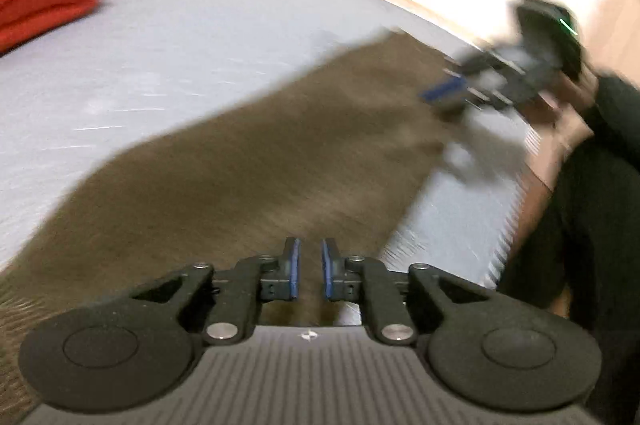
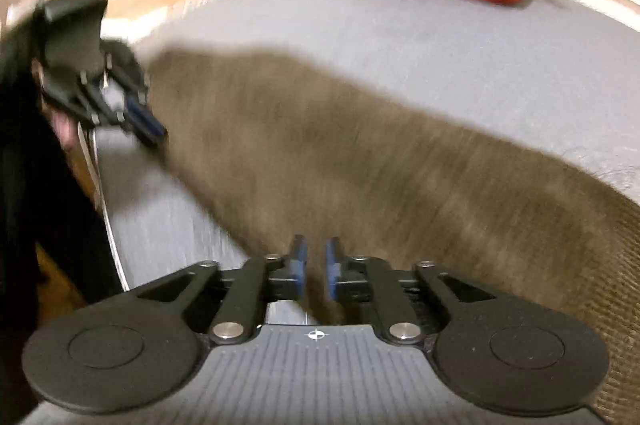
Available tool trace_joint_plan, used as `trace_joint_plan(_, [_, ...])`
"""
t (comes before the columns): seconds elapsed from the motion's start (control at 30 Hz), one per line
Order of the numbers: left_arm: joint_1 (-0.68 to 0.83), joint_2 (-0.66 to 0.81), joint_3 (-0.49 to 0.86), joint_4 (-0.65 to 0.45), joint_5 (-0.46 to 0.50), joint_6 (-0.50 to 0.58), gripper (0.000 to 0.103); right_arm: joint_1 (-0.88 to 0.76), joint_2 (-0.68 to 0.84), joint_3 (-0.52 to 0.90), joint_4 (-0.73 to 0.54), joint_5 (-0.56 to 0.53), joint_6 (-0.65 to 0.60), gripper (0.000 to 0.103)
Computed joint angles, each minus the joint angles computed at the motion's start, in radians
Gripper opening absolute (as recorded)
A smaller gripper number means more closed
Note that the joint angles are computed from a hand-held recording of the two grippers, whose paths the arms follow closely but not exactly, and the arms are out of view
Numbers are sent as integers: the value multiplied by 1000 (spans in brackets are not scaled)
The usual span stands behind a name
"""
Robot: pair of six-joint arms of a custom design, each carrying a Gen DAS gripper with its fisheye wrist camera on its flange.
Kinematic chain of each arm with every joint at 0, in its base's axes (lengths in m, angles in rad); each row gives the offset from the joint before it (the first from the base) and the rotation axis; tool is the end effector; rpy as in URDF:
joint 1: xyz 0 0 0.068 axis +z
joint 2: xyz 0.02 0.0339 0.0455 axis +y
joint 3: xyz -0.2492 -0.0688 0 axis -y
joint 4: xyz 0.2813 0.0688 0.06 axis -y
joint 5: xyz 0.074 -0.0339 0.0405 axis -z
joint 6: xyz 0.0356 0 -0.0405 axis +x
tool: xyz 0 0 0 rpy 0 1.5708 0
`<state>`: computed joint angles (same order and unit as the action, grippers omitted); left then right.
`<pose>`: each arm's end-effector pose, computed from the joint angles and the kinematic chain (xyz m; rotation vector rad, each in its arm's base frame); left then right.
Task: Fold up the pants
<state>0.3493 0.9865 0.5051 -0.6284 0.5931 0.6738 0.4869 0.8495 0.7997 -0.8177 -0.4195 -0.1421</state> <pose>0.2001 0.0517 0.1516 0.5658 2.3752 -0.3691 0.1773 0.1103 0.2653 -0.9358 2.2608 0.6651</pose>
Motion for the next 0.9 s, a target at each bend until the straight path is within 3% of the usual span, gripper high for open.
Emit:
trace_joint_plan(0.03, [-8,28,1,55,-58,-70,21,-5,-4,-1,18,19,20,46])
trace_joint_plan(0.07, [-25,74,6,95,-131,-127,21,-3,11,4,22,54,36,50])
trace_joint_plan(0.17, [-106,247,46,146,-393,-244,21,49,132,42,-55,226,10,49])
trace_joint_plan(0.23, [-110,228,37,168,-398,-258,23,77,168,34,-68,324,-13,50])
trace_joint_plan(0.3, [-115,163,16,195,-405,-291,36,38,156,39,-52,285,10,54])
trace_joint_plan(0.4, [-133,124,14,221,-414,-346,44,-28,128,48,-24,290,82,65])
trace_joint_plan(0.47, [-166,157,29,242,-455,-394,46,-62,131,53,-13,320,132,75])
trace_joint_plan(0.6, [-241,225,73,261,-552,-467,47,-114,226,85,-58,471,249,76])
trace_joint_plan(0.7, [-247,240,93,281,-544,-498,53,-201,206,75,-46,472,302,77])
trace_joint_plan(0.8, [-274,195,122,251,-561,-548,57,-245,185,77,-34,579,384,83])
trace_joint_plan(0.9, [-302,164,121,302,-557,-592,62,-338,142,43,-22,644,427,90])
